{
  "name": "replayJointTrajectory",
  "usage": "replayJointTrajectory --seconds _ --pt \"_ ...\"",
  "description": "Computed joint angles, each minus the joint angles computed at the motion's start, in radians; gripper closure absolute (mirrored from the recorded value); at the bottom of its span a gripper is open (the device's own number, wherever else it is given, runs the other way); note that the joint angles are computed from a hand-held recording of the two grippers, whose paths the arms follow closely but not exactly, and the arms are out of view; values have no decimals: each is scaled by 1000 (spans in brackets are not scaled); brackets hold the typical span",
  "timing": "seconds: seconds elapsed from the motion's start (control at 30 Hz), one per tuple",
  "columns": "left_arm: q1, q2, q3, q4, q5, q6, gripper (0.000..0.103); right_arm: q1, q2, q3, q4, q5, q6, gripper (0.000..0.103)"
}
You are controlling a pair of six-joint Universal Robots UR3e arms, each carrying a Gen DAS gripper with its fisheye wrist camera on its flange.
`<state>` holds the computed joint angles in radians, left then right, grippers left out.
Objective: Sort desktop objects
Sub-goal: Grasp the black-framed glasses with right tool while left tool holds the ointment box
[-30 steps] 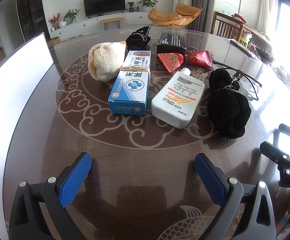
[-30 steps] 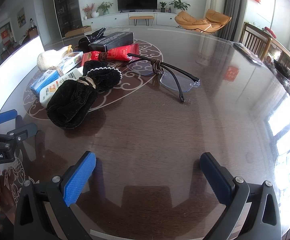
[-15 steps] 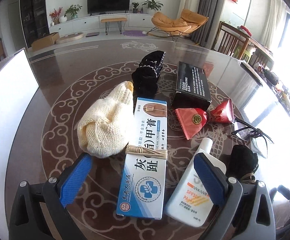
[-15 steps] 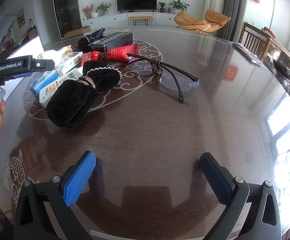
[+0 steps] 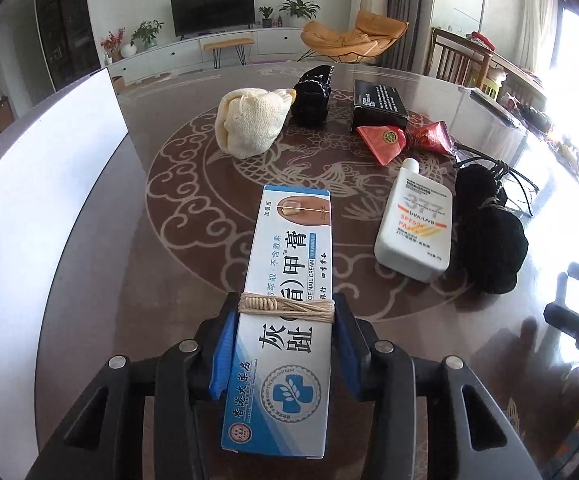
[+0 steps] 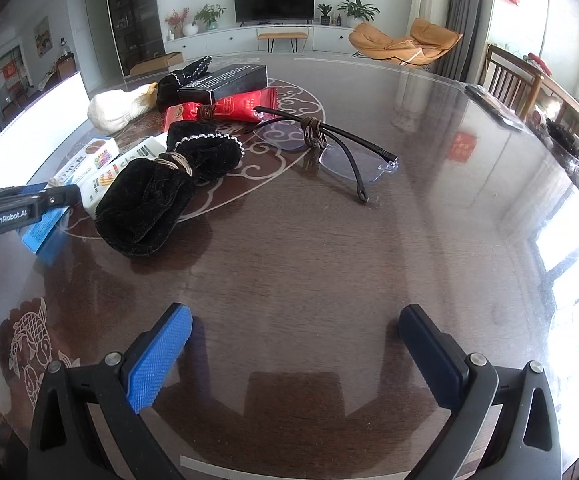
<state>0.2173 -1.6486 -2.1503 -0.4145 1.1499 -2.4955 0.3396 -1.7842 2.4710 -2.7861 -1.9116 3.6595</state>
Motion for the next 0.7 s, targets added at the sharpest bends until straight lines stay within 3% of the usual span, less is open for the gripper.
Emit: replayJointTrajectory --seconds 0.07,0.13,0.2,0.27,0.3,0.4,0.47,0.53,0.57,0.63,0.7 --pt "75 70 -76 -10 -37 56 59 -106 -120 71 -28 129 -115 0" --pt "116 91 -107 -9 -66 83 59 -201 -214 91 -38 151 -239 0" --pt "117 85 -128 39 -72 72 59 -316 -199 10 6 195 -418 0" --pt "110 77 -152 98 -64 55 58 -453 -115 -121 121 346 -614 0" --pt "109 72 -142 91 -66 50 59 -477 -31 -212 184 367 -672 1" --pt "116 68 -130 72 -82 53 59 -490 166 -387 237 357 -743 3" --pt "115 70 -134 76 -80 57 59 -505 257 -470 284 405 -750 8" --pt "118 74 -139 77 -82 61 59 -495 327 -522 311 419 -742 28" --pt "118 75 -139 77 -82 60 59 -490 341 -525 301 430 -730 29" --pt "119 78 -145 79 -83 60 59 -491 325 -491 250 458 -693 64" --pt "121 80 -147 79 -84 61 59 -495 286 -454 253 476 -662 83"
